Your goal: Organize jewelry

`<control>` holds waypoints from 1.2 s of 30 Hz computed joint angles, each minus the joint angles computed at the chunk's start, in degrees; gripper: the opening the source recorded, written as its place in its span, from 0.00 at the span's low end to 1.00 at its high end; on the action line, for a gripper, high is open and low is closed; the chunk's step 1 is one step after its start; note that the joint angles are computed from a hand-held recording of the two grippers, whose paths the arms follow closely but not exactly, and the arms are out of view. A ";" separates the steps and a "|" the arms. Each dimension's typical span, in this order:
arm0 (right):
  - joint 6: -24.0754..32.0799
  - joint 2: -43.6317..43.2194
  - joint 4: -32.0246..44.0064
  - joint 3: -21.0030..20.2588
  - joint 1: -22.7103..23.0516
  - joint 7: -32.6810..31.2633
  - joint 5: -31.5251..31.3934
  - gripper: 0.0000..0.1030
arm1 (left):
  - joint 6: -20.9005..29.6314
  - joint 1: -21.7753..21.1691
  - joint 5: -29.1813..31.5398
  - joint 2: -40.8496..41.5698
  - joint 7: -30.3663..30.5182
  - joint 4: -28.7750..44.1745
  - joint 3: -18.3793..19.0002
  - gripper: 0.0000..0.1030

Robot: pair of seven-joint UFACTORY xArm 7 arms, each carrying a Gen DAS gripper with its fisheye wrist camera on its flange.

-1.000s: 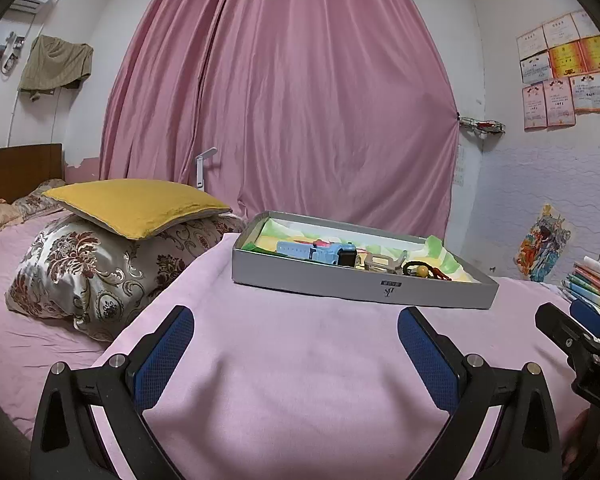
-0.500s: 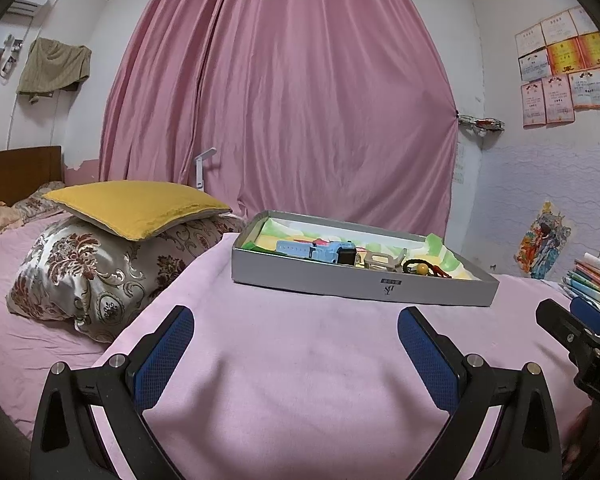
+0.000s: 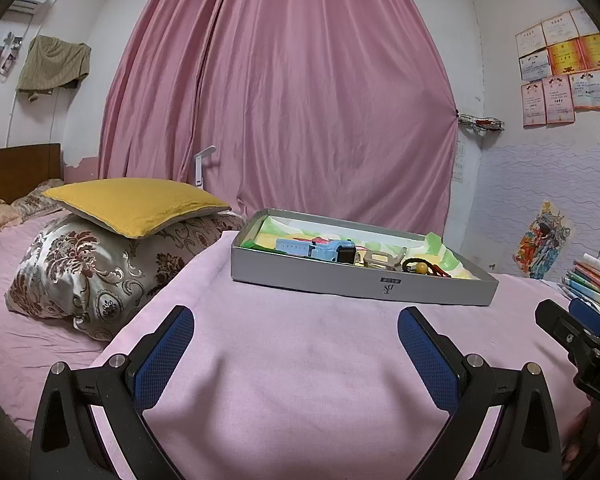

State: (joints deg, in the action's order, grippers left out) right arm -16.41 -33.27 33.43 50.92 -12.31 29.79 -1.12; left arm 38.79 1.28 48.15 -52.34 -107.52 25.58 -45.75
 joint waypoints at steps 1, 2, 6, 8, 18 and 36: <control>-0.04 -0.03 0.03 0.24 -0.20 0.07 0.04 0.98 | 0.10 0.04 0.01 0.16 0.02 0.15 -0.05 0.99; -0.06 -0.02 0.02 0.27 -0.24 0.10 0.02 0.98 | 0.14 -0.06 0.05 0.17 0.07 0.12 0.02 0.99; 0.01 0.09 0.05 0.07 -0.06 0.09 -0.09 0.98 | 0.16 -0.23 0.28 0.21 -0.11 0.04 0.20 0.99; -0.07 -0.04 -0.02 0.17 -0.14 0.17 -0.04 0.98 | 0.34 -0.18 0.33 0.39 -0.22 0.23 0.08 0.99; 0.09 -0.02 -0.02 -0.20 0.20 0.13 -0.13 0.98 | 0.53 -0.49 0.96 0.81 -0.38 0.31 0.30 0.99; 0.15 -0.06 -0.06 -0.37 0.34 0.25 -0.23 0.98 | 1.12 -1.10 2.05 1.65 -1.04 0.58 0.76 0.99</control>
